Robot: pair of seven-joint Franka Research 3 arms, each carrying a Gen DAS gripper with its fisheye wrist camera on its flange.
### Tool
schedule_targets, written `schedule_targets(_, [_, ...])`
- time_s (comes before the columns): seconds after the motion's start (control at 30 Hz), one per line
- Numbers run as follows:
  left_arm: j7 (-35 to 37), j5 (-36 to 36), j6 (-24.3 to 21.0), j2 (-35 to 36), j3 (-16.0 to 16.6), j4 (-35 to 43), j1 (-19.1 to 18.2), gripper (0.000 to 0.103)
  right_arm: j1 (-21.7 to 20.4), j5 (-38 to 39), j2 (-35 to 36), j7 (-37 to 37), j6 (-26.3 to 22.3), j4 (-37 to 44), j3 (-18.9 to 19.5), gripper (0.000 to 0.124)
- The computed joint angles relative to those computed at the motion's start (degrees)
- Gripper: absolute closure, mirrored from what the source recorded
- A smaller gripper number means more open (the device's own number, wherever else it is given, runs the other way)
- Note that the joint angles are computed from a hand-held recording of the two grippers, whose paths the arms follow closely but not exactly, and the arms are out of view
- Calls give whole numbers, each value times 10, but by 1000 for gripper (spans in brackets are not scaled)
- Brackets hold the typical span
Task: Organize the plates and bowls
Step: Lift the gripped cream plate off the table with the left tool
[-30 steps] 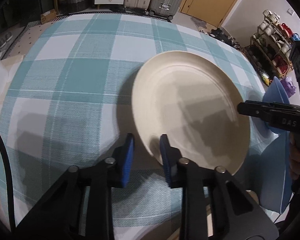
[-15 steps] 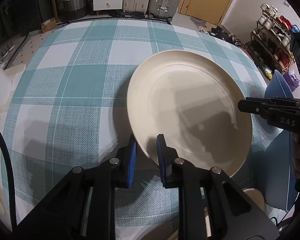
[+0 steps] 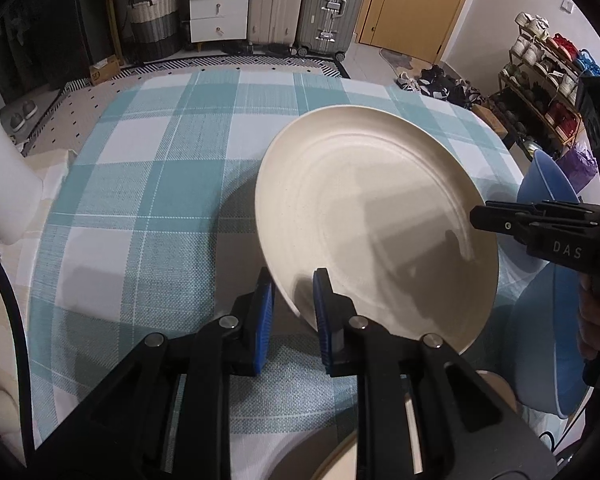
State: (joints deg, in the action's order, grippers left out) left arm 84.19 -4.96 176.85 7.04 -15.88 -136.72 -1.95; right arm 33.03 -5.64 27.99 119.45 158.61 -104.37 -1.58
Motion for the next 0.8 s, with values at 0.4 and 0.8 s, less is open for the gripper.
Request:
schedule_targets(0.4, [-5, -11, 4, -72, 32, -49, -39, 86, 23, -30, -46, 29, 49, -51, -16, 102])
schedule_targets(0.8, [25, -64, 5, -157, 111, -111, -125, 86, 50, -90, -101, 85, 89, -103, -29, 102])
